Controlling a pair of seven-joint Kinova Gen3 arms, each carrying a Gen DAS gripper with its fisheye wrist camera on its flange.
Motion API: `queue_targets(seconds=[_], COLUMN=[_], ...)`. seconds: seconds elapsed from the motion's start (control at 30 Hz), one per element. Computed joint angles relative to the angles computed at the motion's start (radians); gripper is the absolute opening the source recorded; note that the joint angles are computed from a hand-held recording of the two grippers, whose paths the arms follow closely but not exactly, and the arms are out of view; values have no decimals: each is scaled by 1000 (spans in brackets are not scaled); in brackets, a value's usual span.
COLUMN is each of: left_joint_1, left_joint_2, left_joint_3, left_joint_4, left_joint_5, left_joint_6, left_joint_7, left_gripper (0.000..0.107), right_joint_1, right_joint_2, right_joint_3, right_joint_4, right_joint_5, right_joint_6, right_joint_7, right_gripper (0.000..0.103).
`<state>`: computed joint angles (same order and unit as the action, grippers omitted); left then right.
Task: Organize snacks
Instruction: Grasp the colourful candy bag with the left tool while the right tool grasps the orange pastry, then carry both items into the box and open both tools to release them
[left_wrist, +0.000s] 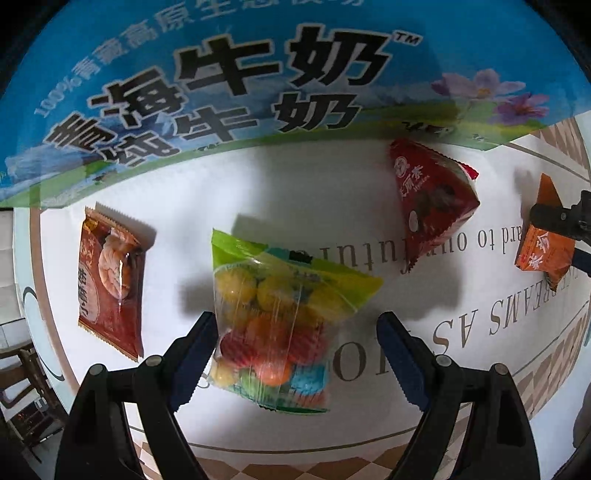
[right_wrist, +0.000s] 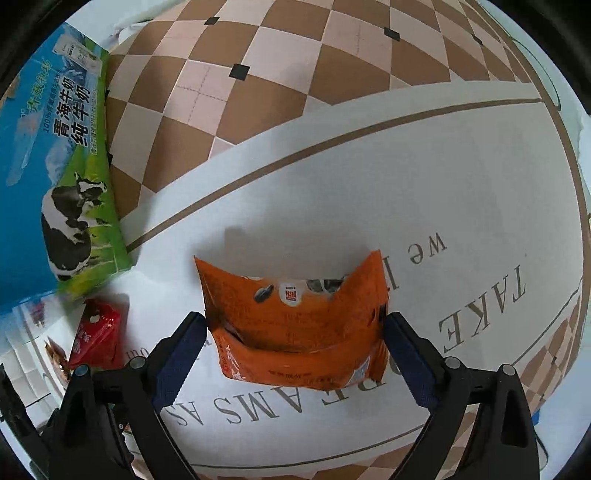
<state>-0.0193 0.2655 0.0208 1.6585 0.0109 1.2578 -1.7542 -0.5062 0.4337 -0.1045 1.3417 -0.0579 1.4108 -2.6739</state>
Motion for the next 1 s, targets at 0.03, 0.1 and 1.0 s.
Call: queue_targets(seconds=[0.03, 0.1, 1.0], left_joint_1=[2, 14, -56], left_joint_2=[1, 3, -148], left_joint_3=[1, 5, -32], left_joint_4=[-2, -4, 159], left_joint_5=[-3, -11, 8], left_joint_6=[0, -9, 50], left_joint_7=[1, 6, -89], left_gripper=[87, 87, 46], right_joint_1=[2, 1, -251], right_joint_2=[5, 19, 87], right_joint_3=[-1, -3, -78], right_joint_4=[-6, -19, -123], right_joint_5=[-1, -3, -22], right_joint_6=[4, 19, 68], right_joint_7=[5, 15, -6], right_gripper=[98, 98, 81])
